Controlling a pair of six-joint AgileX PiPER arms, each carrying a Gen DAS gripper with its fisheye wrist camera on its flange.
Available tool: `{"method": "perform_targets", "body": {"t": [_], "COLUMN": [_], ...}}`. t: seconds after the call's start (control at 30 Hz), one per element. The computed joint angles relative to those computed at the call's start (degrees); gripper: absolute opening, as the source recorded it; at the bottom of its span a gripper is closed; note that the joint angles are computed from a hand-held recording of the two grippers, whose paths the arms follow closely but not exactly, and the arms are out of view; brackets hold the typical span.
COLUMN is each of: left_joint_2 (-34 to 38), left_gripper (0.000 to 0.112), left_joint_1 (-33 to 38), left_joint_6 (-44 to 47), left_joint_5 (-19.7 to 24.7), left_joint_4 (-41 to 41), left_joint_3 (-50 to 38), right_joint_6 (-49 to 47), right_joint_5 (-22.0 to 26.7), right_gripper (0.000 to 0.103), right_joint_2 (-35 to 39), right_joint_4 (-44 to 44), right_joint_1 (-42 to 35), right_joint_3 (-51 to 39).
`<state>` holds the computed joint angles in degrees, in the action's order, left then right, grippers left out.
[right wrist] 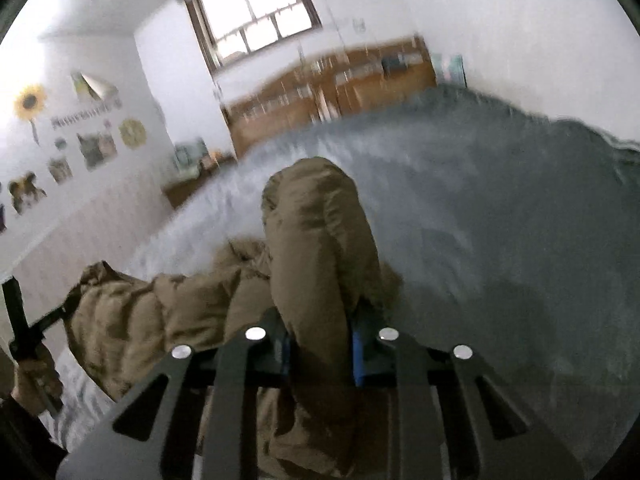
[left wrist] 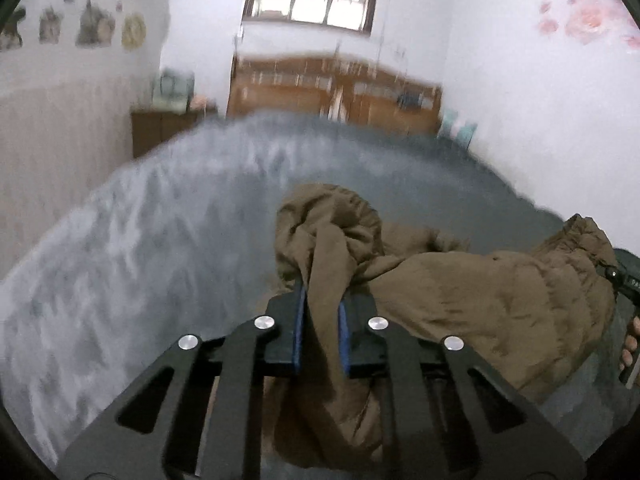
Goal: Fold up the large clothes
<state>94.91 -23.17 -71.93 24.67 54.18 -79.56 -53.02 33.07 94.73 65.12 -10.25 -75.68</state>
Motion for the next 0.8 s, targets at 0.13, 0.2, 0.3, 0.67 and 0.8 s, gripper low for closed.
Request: {"method": "perform_targets", "body": {"t": [0.13, 0.2, 0.3, 0.67, 0.8], "left_joint_2": [-4.3, -5.3, -7.4, -23.7, -27.9], "left_gripper": [0.011, 0.011, 0.011, 0.005, 0.0], "left_joint_1": [-1.8, -2.2, -3.1, -12.6, -17.6], "left_joint_6": [-19.7, -24.7, -28.2, -39.4, -41.6], "left_joint_5": [0.8, 0.9, 1.5, 15.3, 22.5], "left_joint_4": [20.2, 24.1, 26.6, 34.3, 36.9], "left_joint_3": [4.5, 5.3, 7.5, 21.7, 23.9], "right_joint_6": [-9.5, -13.2, -13.0, -15.3, -15.2], "right_joint_5": [-2.5, -1.0, -1.0, -6.2, -4.6], "right_gripper": [0.021, 0.021, 0.021, 0.021, 0.021], "right_joint_2": [-4.7, -5.8, -7.9, -25.6, -28.5], "right_joint_4": [10.2, 16.2, 17.1, 18.8, 19.6], "right_joint_1": [-0.5, -1.6, -2.2, 0.8, -0.8], "right_joint_3": [3.8, 5.2, 7.1, 18.5, 19.0]}}
